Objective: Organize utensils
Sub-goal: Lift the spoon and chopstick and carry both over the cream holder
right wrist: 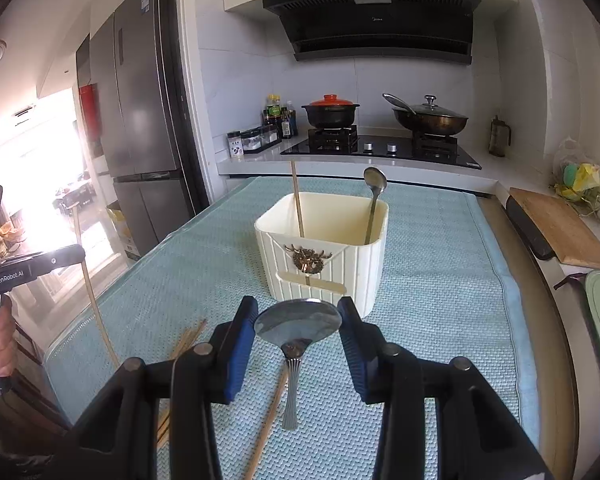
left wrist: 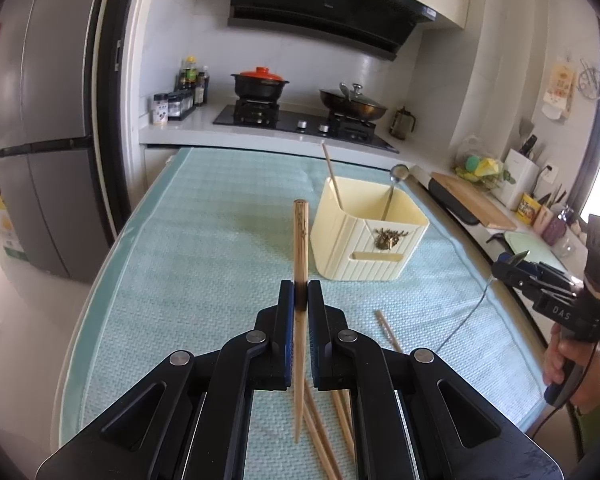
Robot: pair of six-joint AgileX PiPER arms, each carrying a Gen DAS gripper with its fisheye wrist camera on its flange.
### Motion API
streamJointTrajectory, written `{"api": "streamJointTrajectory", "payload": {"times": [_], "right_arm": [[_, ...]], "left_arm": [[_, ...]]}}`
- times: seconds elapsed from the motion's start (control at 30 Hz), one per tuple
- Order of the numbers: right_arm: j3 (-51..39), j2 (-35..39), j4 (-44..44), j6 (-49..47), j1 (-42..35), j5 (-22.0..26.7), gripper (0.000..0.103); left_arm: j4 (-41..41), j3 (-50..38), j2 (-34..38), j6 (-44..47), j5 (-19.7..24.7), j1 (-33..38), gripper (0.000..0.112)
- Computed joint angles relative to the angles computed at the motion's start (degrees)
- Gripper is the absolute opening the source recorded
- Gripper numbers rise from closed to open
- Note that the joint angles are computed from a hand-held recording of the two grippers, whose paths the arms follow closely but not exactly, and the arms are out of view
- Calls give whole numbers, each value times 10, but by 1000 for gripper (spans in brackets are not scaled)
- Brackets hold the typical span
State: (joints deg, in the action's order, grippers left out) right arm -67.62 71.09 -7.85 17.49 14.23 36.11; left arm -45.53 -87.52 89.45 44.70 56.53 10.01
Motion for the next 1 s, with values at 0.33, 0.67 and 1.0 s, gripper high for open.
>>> {"api": "streamJointTrajectory", "payload": {"times": [0.33,0.67,1.0], "right_arm": [[-14,-6,-21,7,4,12,42],[-31,-4,-18,-3,-2,17,42],[-115,28,13,-71,-37,49,42]], "left_arm": [[-12,-20,15,-11,7,2,4],[-17,-66,31,-31,18,-3,4],[-8,-233,95,-89,56,-24,4]]}}
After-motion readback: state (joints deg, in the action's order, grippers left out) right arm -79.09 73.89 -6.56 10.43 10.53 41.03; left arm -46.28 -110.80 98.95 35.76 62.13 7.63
